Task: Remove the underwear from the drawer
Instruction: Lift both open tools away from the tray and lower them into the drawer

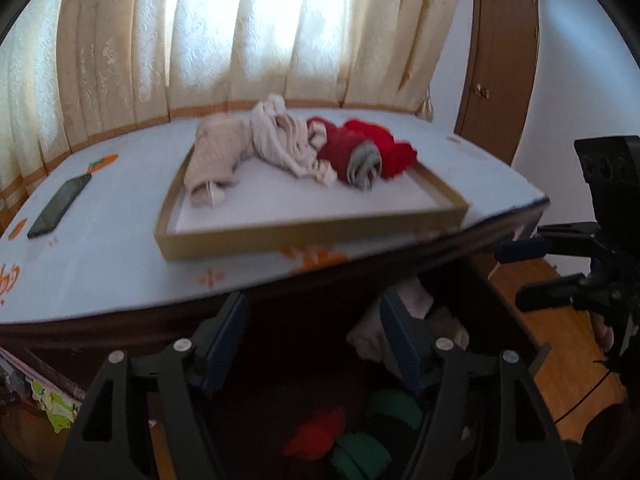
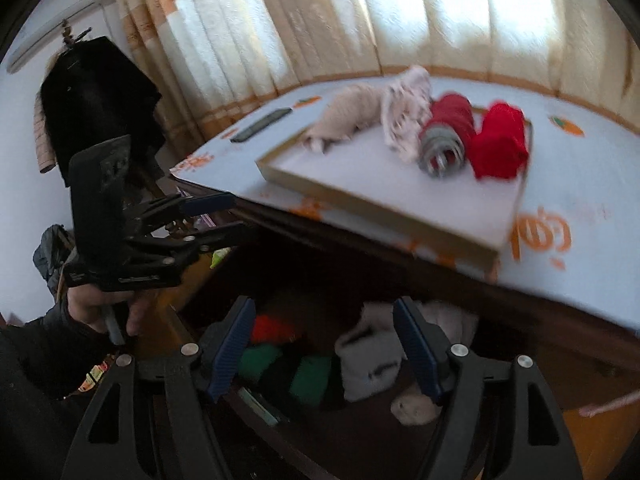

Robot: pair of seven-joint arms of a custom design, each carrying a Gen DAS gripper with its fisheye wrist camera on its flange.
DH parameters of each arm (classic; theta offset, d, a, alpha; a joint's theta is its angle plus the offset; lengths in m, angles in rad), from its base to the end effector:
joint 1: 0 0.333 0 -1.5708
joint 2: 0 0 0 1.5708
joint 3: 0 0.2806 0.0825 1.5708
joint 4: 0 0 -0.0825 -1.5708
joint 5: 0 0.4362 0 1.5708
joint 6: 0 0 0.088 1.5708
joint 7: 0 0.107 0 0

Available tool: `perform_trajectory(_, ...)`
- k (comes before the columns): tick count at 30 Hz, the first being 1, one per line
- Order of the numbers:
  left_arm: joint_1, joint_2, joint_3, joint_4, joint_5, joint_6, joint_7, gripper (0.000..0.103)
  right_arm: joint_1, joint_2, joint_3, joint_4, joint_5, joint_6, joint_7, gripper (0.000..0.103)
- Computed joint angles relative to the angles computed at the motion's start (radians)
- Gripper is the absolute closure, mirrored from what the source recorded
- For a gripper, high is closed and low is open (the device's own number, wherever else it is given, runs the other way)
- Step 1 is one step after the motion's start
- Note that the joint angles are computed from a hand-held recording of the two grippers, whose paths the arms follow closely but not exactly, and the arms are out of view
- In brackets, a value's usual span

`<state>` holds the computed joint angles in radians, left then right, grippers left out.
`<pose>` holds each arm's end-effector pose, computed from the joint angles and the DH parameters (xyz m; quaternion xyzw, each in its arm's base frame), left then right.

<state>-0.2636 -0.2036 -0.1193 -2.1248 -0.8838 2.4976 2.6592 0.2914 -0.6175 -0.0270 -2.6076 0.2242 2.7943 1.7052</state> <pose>0.5514 -0.2199 0.5076 -0.2961 0.8569 -0.4107 0.0965 0.4608 0.1139 0.4952 -0.6324 0.6651 -0.1443 0.3699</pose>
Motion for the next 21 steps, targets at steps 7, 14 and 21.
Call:
perform_trajectory(7,0.004,-0.011,-0.006,-0.044,0.070,-0.015,-0.036,0.034,-0.025,-0.030,0.015,-0.087,-0.003,0.014,0.070,0.030)
perform_trajectory(14,0.006,-0.006,-0.012,-0.061,0.140,-0.043,-0.070,0.034,-0.010,0.004,-0.007,-0.112,0.008,0.035,0.098,0.030)
perform_trajectory(21,0.010,0.012,-0.015,-0.058,0.183,-0.063,-0.096,0.034,0.003,0.064,-0.016,-0.083,0.021,0.032,0.082,0.030)
